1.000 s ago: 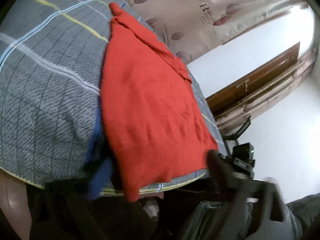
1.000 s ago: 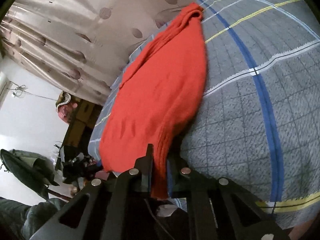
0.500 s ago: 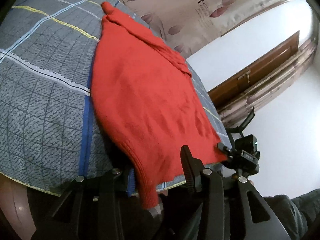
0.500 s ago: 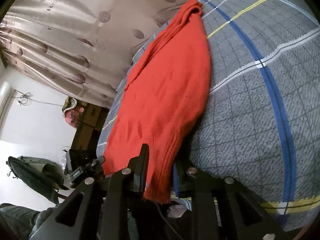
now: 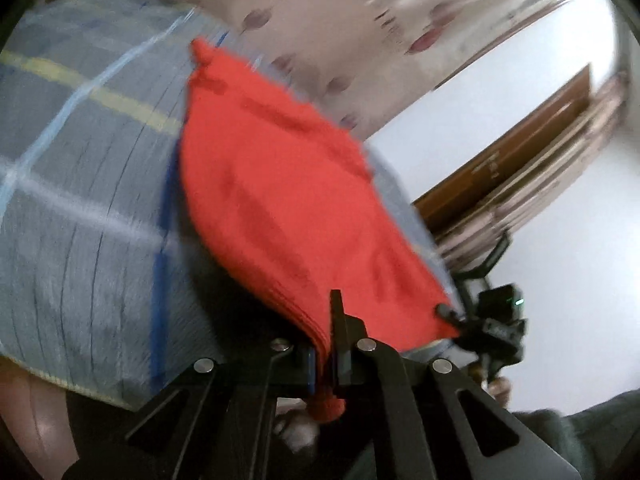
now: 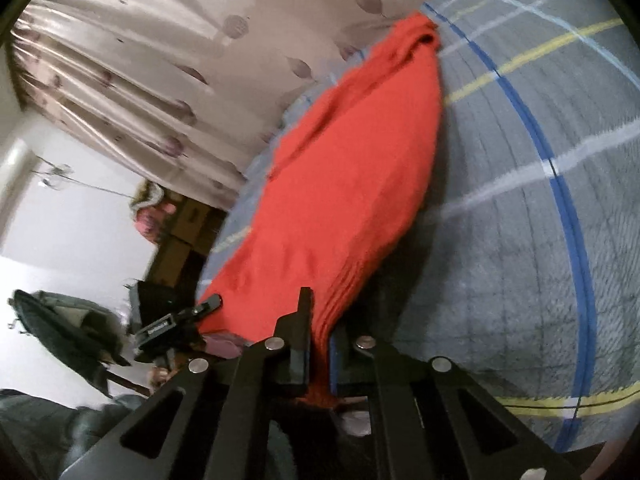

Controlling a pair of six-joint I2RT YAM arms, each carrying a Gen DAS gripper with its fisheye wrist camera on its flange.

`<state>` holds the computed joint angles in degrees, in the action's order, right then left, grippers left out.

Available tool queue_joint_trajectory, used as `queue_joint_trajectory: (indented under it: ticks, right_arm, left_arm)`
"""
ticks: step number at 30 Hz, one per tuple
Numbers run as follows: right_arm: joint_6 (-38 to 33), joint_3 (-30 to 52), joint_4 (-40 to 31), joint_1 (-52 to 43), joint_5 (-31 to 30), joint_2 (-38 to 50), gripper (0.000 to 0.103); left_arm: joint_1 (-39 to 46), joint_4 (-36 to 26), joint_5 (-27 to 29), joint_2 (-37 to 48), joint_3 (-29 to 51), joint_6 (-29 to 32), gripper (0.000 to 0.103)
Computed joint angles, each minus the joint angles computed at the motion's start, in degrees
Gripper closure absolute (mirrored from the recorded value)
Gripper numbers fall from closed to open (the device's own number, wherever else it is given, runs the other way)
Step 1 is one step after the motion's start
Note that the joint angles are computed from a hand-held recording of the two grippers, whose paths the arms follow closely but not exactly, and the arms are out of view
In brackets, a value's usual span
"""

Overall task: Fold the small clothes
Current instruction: 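Grasp the sweater hem with the right gripper while the left gripper grasps the hem too, then fold the held hem up over the body toward the collar with both grippers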

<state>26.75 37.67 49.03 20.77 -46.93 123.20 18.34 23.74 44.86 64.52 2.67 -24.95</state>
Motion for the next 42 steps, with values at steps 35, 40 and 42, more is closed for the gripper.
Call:
queue_joint_trajectory:
  ticks: [35,40,42]
  right_arm:
    - [1.9,21.2,-17.3,-2.3,-2.1,-6.8,0.097]
    - [1.7,33.1,-24.2,-2.9,-1.5,-0.8,0.097]
    - [1.3,39.5,-28.1,-3.1,-1.0,2.7,0.097]
  left_arm:
    - [-3.0,-7.5,-5.7,8.8,24.3,1.5,0.099]
    - [-3.4,-5.3,-7.8,18.9,32.7,0.2,0.099]
    - [-3.3,-4.5,-8.8,23.4,36.2,-1.1,0.099]
